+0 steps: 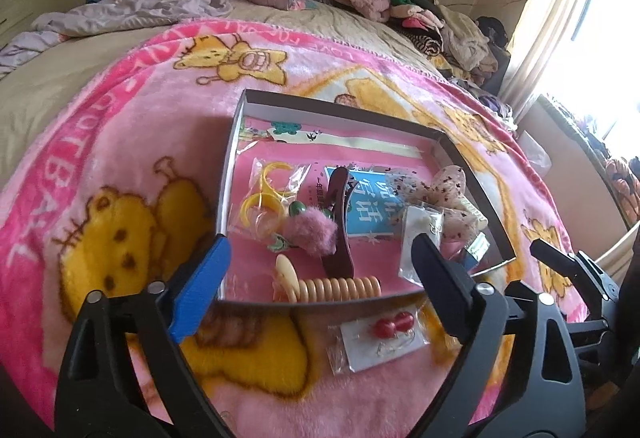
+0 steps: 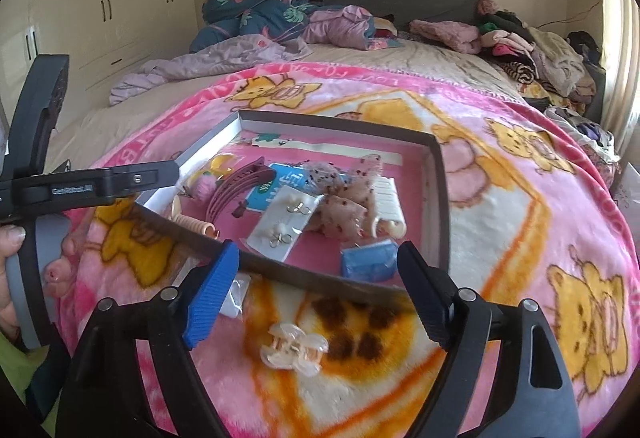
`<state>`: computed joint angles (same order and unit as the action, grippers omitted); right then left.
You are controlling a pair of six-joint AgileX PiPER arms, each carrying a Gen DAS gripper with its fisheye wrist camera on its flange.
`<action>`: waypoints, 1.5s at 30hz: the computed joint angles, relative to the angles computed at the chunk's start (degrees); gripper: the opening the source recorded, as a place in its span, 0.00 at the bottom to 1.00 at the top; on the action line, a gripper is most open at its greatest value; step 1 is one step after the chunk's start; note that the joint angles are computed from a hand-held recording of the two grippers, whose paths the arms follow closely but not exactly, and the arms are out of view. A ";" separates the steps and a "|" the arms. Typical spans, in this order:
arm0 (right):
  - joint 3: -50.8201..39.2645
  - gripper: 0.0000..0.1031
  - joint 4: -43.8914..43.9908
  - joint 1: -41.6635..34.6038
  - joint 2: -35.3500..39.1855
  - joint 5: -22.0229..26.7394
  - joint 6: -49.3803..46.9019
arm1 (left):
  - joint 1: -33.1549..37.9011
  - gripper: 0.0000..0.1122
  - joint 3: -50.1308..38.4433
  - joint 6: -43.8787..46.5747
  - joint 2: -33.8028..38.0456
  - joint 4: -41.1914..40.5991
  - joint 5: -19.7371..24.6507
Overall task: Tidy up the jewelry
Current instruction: 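Withdraw both open tools toward the red earring packet and pearl claw clip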
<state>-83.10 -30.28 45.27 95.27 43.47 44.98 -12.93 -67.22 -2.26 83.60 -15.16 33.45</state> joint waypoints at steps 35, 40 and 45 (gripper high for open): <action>14.17 0.77 -5.98 7.26 -10.82 2.74 10.13 | -9.77 0.81 13.14 -17.87 -15.45 17.94 1.89; 15.90 0.77 -5.11 7.07 -10.34 0.57 10.19 | -10.47 0.81 15.32 -19.56 -15.43 19.28 2.00; 16.86 0.77 -3.16 5.96 -8.76 -2.65 9.01 | -11.87 0.81 16.79 -22.18 -14.92 21.69 2.09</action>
